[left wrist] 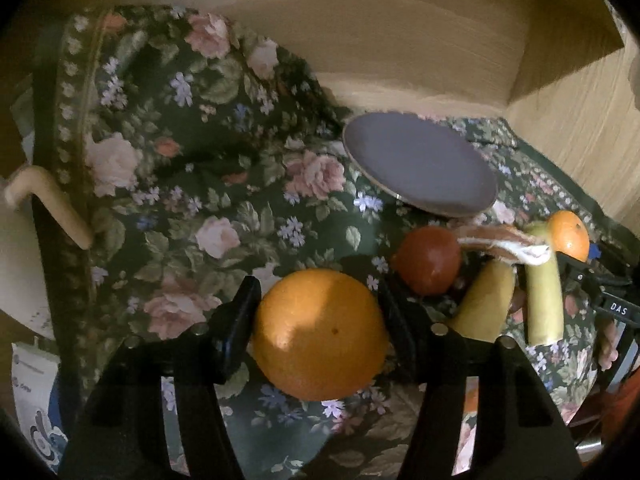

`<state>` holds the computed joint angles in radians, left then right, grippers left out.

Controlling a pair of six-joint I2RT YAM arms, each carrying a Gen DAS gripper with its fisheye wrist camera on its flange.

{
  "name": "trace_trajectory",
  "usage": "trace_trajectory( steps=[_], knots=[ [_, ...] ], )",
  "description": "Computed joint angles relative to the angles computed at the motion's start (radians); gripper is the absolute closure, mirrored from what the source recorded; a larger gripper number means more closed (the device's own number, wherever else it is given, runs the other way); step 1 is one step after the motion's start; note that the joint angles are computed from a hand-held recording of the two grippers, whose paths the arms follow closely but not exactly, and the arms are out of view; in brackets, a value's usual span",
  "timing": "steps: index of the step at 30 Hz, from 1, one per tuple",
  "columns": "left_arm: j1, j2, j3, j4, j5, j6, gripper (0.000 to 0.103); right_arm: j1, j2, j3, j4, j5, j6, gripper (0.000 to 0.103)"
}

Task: Organize fruits
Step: 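Grasp the stickered orange with the left tool while the right tool grasps another orange, then carry both oranges onto the dark round plate and open both tools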

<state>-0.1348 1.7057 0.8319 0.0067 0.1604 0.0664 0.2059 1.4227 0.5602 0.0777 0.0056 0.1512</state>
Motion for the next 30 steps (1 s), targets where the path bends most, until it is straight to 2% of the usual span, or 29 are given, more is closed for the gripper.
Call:
trace_trajectory(
  steps=[6,7,8,13,15,16,17,18,20,27,30],
  knots=[
    [-0.014,-0.070,-0.010,0.023,0.007,-0.017,0.048,0.002,-0.071,0.009,-0.018,0.045,-0.018,0.037],
    [-0.016,-0.084,-0.009,0.027,0.016,-0.019,0.065,0.001,-0.077,0.014,-0.019,0.047,-0.021,0.037],
    [-0.024,-0.096,-0.007,0.029,0.009,-0.018,0.098,0.001,-0.082,0.019,-0.019,0.049,-0.025,0.037],
    [-0.044,-0.110,0.038,-0.002,0.007,0.002,0.100,0.021,-0.071,0.054,-0.003,0.071,-0.045,0.037],
    [-0.053,-0.089,0.048,-0.019,-0.015,0.012,0.096,0.021,-0.061,0.060,-0.001,0.056,-0.043,0.037],
    [-0.052,-0.085,0.046,-0.025,-0.016,0.013,0.088,0.021,-0.059,0.059,0.000,0.048,-0.040,0.037],
    [-0.047,-0.075,0.044,-0.031,-0.011,0.012,0.076,0.021,-0.061,0.056,0.001,0.044,-0.039,0.037],
    [-0.043,-0.069,0.042,-0.039,-0.005,0.012,0.069,0.020,-0.060,0.053,0.003,0.038,-0.037,0.037],
    [-0.038,-0.041,0.045,-0.048,-0.001,0.016,0.041,0.015,-0.054,0.052,0.005,0.025,-0.033,0.037],
    [-0.049,0.121,0.117,-0.065,-0.007,0.023,0.039,0.002,-0.029,0.062,-0.007,0.008,-0.027,0.037],
    [-0.054,0.146,0.116,-0.016,-0.027,0.020,0.039,-0.001,-0.031,0.066,-0.016,0.007,-0.032,0.037]
  ],
)
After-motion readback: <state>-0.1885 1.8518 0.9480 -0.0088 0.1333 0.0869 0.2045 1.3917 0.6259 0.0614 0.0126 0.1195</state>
